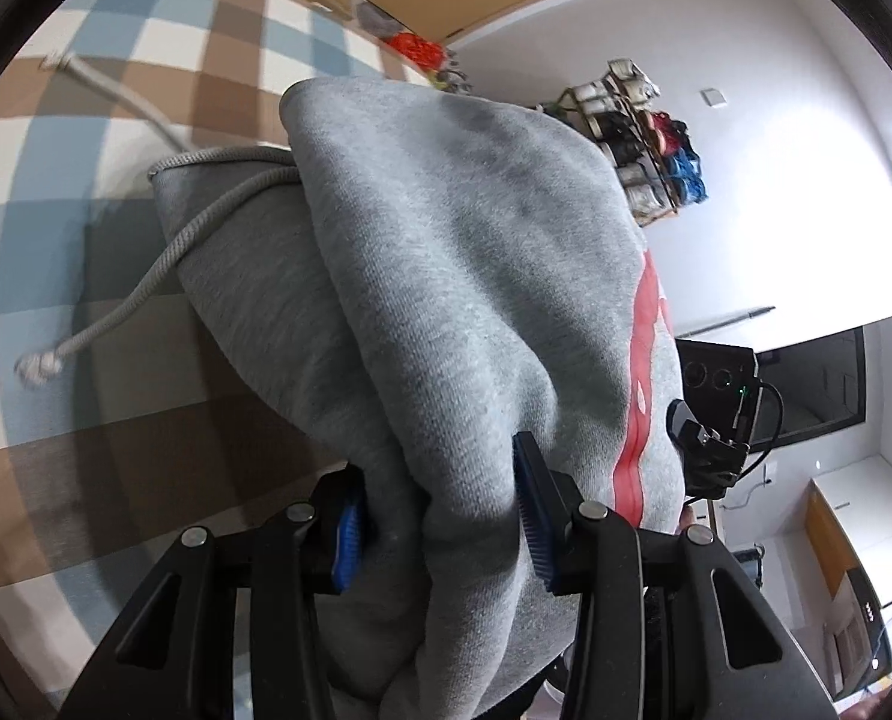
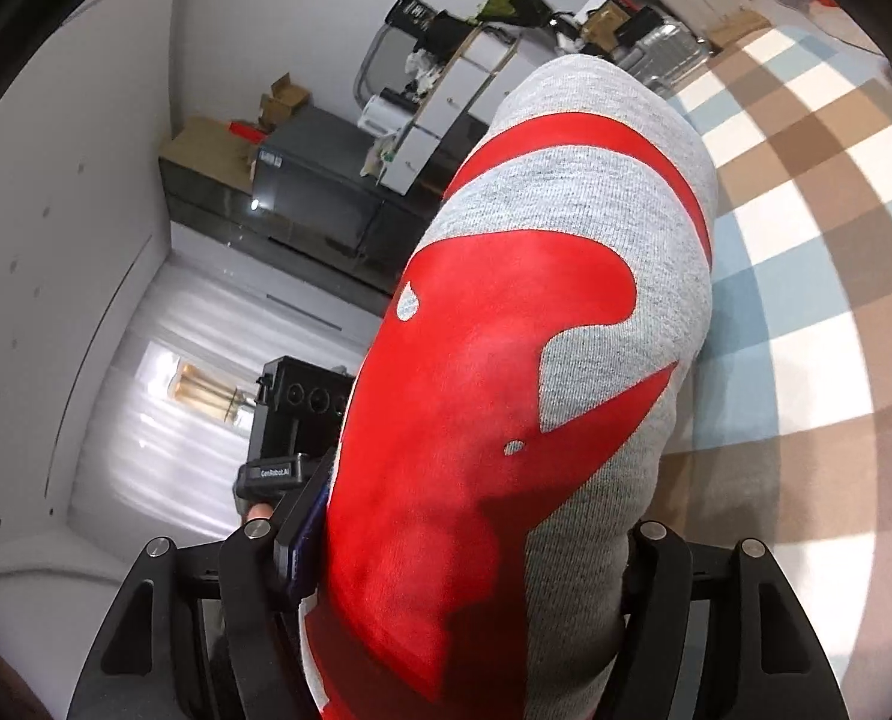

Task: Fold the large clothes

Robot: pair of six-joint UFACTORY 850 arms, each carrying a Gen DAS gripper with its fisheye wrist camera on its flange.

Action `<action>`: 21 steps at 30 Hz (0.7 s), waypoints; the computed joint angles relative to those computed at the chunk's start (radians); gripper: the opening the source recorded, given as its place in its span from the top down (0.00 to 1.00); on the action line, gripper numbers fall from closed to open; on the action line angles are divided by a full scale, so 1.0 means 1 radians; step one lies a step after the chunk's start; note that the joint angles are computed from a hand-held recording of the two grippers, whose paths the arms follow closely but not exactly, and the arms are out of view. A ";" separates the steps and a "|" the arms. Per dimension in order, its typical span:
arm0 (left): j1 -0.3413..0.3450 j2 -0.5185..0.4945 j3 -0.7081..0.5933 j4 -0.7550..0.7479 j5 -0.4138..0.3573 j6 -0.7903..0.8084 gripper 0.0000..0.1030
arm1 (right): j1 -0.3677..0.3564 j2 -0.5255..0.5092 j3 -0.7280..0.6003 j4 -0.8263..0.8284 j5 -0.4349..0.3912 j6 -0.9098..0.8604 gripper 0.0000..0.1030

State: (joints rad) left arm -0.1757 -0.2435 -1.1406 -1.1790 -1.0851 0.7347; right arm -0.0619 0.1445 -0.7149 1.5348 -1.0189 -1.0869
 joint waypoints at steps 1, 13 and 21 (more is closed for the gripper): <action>-0.012 0.000 -0.010 0.006 0.006 -0.003 0.64 | -0.015 0.017 0.009 -0.004 0.003 0.016 0.33; -0.224 -0.137 -0.301 0.059 0.026 -0.138 0.64 | -0.297 0.177 0.006 -0.140 -0.089 0.149 0.33; -0.389 -0.358 -0.683 0.078 0.012 -0.254 0.64 | -0.630 0.167 -0.170 -0.322 -0.258 0.161 0.33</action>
